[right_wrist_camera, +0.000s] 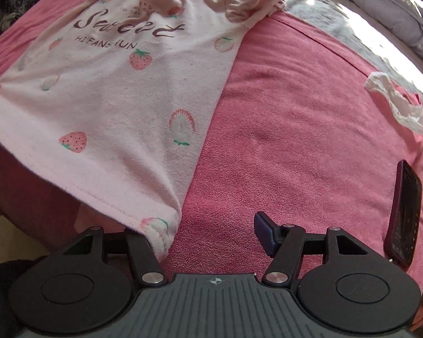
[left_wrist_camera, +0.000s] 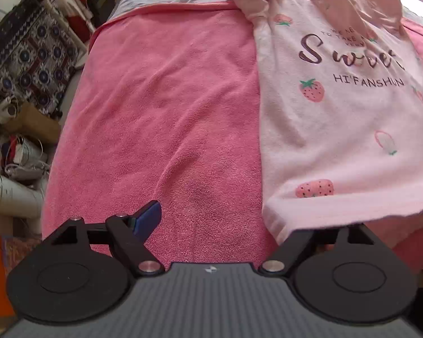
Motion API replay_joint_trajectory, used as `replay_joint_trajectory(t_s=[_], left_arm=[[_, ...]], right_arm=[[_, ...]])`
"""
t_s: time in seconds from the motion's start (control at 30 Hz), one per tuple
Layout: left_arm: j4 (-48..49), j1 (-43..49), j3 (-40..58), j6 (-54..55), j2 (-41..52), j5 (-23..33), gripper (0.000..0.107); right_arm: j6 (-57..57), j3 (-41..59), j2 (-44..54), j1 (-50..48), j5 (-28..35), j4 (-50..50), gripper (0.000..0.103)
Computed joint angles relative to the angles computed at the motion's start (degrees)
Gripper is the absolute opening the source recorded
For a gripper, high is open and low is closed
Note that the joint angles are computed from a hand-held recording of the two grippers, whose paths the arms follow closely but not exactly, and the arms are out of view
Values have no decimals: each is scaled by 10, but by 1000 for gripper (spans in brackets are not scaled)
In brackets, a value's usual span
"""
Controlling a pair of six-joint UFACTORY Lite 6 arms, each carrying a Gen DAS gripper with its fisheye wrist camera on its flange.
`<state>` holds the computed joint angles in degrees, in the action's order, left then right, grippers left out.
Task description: Fold clothes
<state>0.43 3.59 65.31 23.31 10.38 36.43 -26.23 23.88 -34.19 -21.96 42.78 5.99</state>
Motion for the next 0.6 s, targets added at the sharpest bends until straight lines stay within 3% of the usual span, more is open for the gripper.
replay_joint_trajectory(t_s=[0.13,0.2,0.3,0.47,0.6], left_arm=[[-37,18,170,-61,129,128,87],[-40,15,195,-56,149,136,87],[-8,-4,208,-61,167,152,87],[37,-27,191,-68,164,143,86],[80,-38,135,-55,130,109,88]], right_arm=[[-108,120,150,-145,92,148,69],[-122,156,186,-174,124,191,70],[-64,149,174,-118,81,125,71],[8,130,164,-99,74,163,71],[64,56,71,34,-44,41,71]])
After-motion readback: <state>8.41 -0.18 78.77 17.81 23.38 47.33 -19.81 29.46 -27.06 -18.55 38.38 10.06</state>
